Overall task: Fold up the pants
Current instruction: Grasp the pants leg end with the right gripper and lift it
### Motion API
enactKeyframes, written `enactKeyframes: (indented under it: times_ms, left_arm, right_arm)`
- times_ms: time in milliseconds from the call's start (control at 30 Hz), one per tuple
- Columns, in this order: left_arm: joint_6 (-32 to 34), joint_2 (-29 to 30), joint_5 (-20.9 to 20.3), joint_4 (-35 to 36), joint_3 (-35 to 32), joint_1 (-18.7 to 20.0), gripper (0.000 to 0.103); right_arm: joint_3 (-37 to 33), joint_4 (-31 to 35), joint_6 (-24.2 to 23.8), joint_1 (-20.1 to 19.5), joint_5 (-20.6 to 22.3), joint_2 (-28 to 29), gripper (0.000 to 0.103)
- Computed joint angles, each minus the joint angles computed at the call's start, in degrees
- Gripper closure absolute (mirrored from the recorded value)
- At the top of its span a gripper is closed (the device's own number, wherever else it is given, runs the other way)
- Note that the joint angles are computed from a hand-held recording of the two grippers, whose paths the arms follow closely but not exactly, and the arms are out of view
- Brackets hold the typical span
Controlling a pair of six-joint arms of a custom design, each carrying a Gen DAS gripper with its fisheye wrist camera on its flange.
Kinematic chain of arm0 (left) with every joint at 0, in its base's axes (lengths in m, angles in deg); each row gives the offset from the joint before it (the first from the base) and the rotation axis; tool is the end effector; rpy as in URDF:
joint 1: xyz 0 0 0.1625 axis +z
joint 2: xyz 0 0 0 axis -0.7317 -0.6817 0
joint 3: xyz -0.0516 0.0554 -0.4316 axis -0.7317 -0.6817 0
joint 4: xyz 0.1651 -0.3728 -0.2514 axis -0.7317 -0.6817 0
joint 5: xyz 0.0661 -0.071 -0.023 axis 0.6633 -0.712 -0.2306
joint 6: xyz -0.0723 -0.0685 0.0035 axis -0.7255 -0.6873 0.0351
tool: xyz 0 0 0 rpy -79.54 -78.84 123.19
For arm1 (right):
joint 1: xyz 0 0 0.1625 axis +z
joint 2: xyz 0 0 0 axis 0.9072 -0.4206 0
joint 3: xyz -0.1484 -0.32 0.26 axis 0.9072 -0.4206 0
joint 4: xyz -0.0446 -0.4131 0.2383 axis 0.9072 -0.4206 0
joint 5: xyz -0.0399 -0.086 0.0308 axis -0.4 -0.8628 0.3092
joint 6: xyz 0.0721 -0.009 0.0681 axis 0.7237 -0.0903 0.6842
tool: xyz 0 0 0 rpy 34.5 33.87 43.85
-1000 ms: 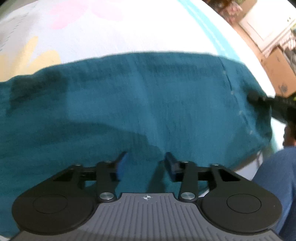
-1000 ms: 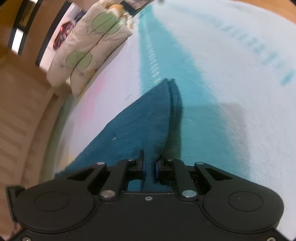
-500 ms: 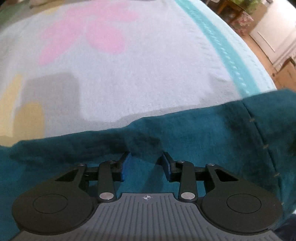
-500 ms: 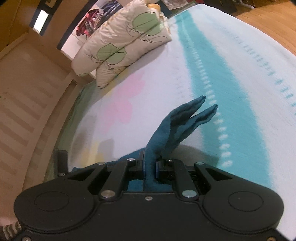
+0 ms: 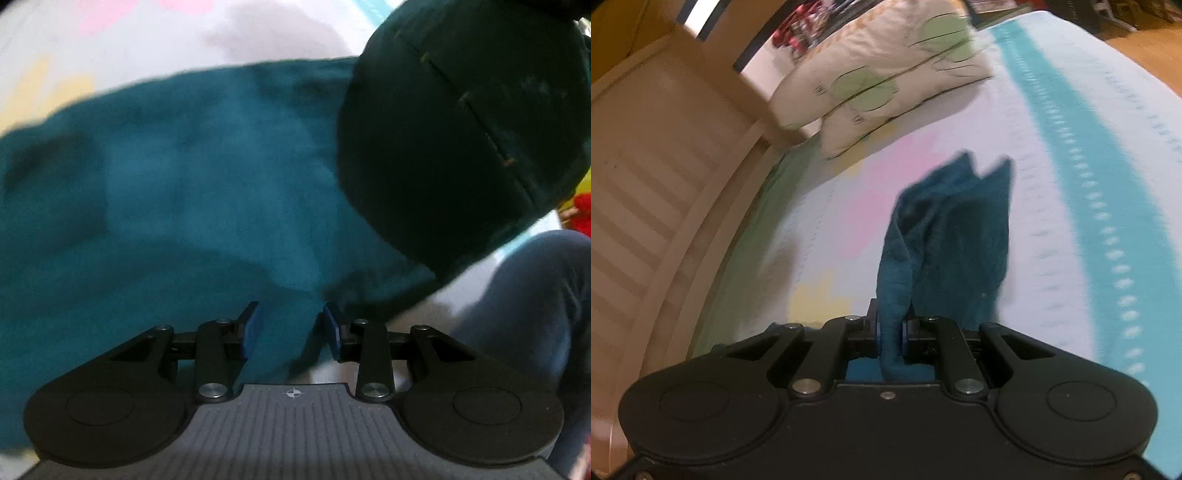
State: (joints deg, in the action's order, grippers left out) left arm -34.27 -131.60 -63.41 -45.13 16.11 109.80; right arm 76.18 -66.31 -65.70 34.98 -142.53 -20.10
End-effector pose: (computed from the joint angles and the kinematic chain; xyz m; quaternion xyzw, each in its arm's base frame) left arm -0.1900 -0.7511 0.1654 0.1576 0.9631 -0.0188 0.2174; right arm 0.2593 -0.7602 0.2943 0.0753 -0.9654 0.2473 0.0344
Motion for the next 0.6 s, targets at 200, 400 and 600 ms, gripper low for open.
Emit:
enactKeyframes:
  times_ms: [200,400,600]
  left_arm:
    - [-3.05,-6.64,5.87,-8.50,3.81,-0.18,0.068]
    - [-4.74,-9.79,13.91,-20.11,4.02,0.47,0.068]
    - [-11.04,-11.69,15.61,-23.13,4.19,2.47,0.068]
  right_arm:
    - [-3.04,1.35,1.87,3.26,1.74,5.35,0.084]
    - [-4.28,-2.33,4.94,5.29,5.26,12.63,0.083]
    - [-5.37,-5.37,5.46,7.10,5.21,19.52,0.083]
